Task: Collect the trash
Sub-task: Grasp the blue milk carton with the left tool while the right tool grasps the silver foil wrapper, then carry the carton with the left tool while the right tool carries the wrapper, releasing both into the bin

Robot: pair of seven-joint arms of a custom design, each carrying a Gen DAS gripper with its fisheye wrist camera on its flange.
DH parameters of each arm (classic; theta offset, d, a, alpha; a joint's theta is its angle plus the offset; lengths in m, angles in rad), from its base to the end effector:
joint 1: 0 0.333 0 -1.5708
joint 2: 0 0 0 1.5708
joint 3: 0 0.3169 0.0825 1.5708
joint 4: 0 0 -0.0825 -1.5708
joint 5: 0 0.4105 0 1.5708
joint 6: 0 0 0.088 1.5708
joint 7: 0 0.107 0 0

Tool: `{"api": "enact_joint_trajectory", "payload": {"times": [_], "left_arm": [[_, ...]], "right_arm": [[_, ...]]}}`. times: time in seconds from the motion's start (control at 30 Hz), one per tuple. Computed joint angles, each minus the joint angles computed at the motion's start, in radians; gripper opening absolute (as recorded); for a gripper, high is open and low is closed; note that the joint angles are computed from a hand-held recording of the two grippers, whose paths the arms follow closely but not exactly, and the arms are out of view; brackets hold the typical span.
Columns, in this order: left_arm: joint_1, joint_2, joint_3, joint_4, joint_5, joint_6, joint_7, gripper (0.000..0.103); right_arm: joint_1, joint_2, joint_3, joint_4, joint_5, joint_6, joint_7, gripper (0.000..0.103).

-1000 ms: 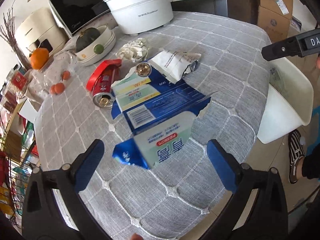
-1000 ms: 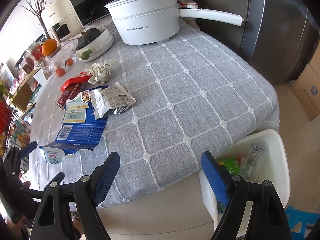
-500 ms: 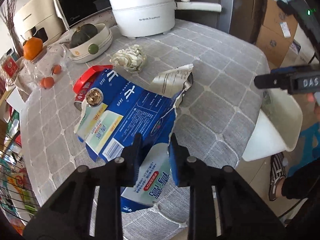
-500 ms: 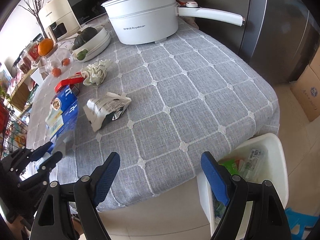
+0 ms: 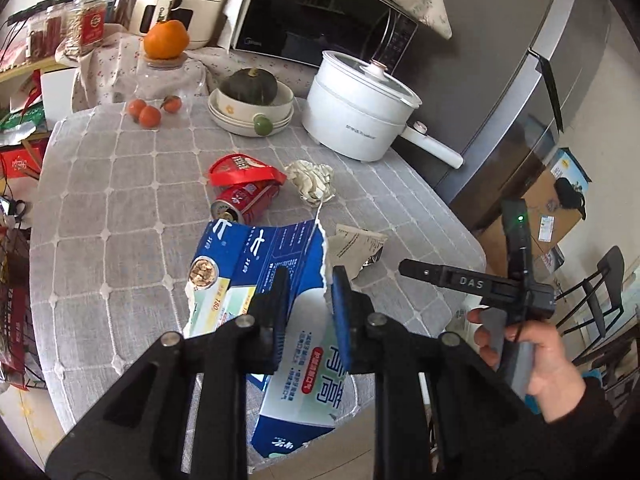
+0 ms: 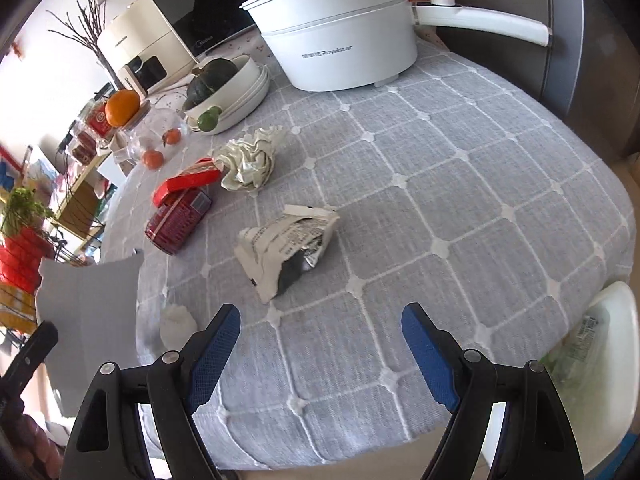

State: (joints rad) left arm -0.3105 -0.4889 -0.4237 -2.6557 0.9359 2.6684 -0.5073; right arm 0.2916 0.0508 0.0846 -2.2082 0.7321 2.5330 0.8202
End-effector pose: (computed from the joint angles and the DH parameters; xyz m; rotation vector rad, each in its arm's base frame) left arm 0.3112 -0.3065 0.4056 -2.2192 1.2106 -0.9787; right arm 0.5421 0.2060 0.3670 -2.2695 1.2382 0.0884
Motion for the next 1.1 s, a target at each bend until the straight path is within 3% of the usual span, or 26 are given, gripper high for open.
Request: {"api": "enact_joint_trajectory", "payload": {"times": [0.33, 0.43, 0.53, 0.63, 0.7, 1.1], "left_arm": [[0.000, -0.064, 0.010, -0.063, -0.026, 0.023, -0.014, 0.023], [0.013, -0.084, 0.006, -0.083, -0.024, 0.048, -0.043, 0.022], [0.016, -0.095, 0.000, -0.088, -0.031, 0.045, -0.042, 0.022], [0.017, -0.109, -0.004, -0.095, -0.035, 0.043, -0.045, 0.022], [0.017, -0.119, -0.006, -0.098, -0.040, 0.038, -0.048, 0.022], [0.053, -0.173, -0.054, -0.080, 0.025, 0.038, -0.128, 0.019]], "right_arm": [[0.027, 0.165, 0.054, 0.101, 0.162, 0.092, -0.031, 0.083], [0.035, 0.187, 0.070, 0.108, 0.185, 0.146, -0.050, 0.075], [0.039, 0.193, 0.082, 0.106, 0.204, 0.187, -0.081, 0.051], [0.028, 0.188, 0.092, 0.105, 0.236, 0.155, -0.117, 0.019], [0.029, 0.174, 0.089, 0.097, 0.234, 0.134, -0.119, 0.011], [0.010, -0.003, 0.033, 0.020, 0.337, -0.021, -0.257, 0.006]]}}
